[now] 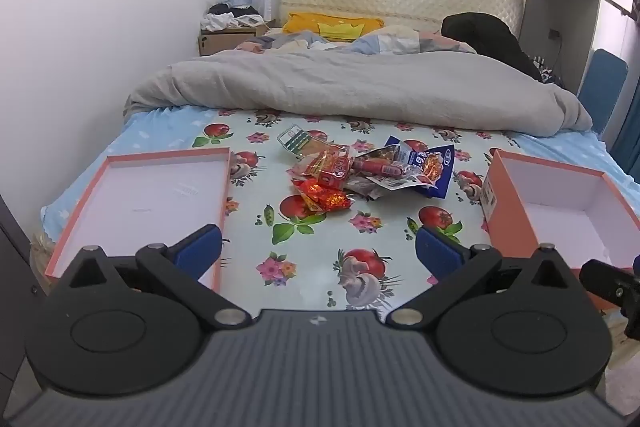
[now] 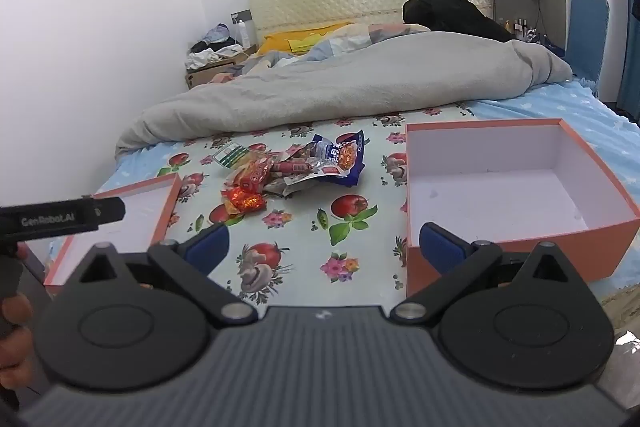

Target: Organize snacks

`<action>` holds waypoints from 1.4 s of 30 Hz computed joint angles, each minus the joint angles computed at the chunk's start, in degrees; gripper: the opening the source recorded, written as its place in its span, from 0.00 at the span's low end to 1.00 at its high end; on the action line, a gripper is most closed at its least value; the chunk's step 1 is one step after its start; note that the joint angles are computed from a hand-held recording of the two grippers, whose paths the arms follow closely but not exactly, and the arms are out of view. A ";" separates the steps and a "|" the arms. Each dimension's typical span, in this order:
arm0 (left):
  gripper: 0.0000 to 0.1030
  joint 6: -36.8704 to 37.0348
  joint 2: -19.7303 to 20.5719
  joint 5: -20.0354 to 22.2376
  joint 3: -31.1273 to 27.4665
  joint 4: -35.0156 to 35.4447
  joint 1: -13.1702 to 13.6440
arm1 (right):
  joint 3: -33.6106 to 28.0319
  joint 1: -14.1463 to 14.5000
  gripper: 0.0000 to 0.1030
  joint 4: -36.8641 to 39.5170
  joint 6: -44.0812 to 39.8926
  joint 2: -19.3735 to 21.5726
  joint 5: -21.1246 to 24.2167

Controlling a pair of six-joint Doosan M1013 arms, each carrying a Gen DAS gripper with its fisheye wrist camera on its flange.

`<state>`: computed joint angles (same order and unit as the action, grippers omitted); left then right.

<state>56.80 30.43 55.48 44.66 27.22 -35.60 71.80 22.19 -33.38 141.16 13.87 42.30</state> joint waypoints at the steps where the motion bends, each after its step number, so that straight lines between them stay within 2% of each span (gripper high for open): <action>1: 1.00 -0.04 -0.01 -0.04 0.02 -0.02 -0.01 | 0.03 0.03 1.00 -0.22 0.11 -0.01 -0.05; 12: 1.00 -0.18 -0.06 1.66 -1.06 -0.26 -0.32 | 0.16 0.12 1.00 0.57 -1.07 -0.37 -0.10; 18: 1.00 -0.97 -0.62 0.02 1.02 -0.41 0.11 | 0.08 0.25 1.00 -0.33 -1.15 -0.01 -0.11; 32: 1.00 -0.49 -0.82 0.09 0.84 -1.00 0.08 | -0.04 0.17 1.00 0.42 -2.19 -0.10 0.03; 42: 1.00 -0.42 -1.75 -0.64 1.50 -0.82 0.24 | 0.81 0.21 1.00 1.05 -4.62 -1.07 -1.67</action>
<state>56.37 28.68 54.84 46.16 26.41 -35.37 72.61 22.40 -32.32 136.54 12.80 40.62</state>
